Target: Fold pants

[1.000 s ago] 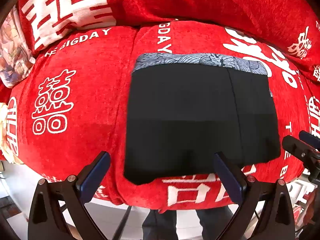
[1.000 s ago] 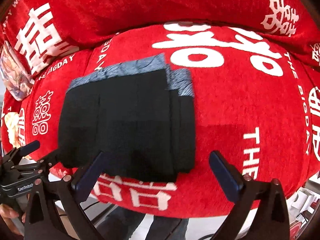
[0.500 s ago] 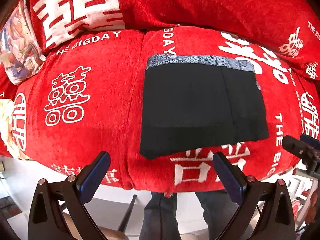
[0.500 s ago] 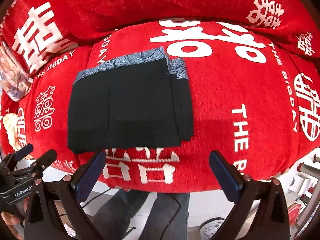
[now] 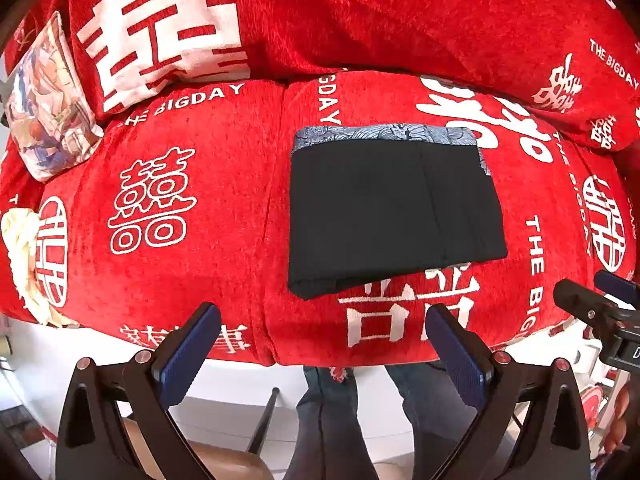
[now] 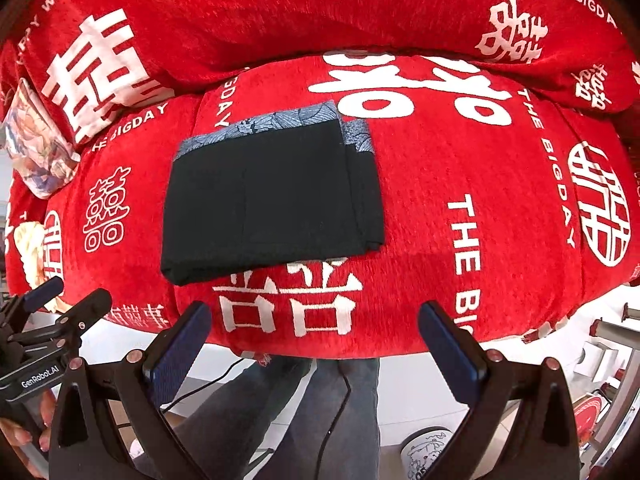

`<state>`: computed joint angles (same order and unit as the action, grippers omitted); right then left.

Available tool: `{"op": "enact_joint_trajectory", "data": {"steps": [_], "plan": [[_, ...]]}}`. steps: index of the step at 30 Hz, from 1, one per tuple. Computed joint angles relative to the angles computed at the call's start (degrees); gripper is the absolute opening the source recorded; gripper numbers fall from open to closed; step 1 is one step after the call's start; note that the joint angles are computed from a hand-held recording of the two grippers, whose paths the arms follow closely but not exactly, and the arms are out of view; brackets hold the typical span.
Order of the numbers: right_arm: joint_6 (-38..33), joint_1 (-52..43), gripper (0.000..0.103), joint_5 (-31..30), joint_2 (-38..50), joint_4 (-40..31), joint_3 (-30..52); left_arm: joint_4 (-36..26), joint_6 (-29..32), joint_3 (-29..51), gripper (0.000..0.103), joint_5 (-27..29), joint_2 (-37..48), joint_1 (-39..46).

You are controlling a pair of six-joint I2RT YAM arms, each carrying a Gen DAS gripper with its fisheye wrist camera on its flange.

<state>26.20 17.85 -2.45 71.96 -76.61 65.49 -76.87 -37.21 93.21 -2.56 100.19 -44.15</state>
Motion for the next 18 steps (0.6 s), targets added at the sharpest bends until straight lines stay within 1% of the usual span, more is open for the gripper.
{"op": "enact_joint_trajectory", "data": {"steps": [11, 18], "plan": [[4.3, 4.1, 0.103, 2.0, 1.0, -1.5, 4.1, -1.5, 0.3, 2.1, 0.103, -2.0, 0.0, 0.4], [4.5, 5.0, 0.103, 3.8, 2.6, -2.9, 6.0, -1.6, 0.4, 2.6, 0.103, -3.2, 0.5, 1.0]]}}
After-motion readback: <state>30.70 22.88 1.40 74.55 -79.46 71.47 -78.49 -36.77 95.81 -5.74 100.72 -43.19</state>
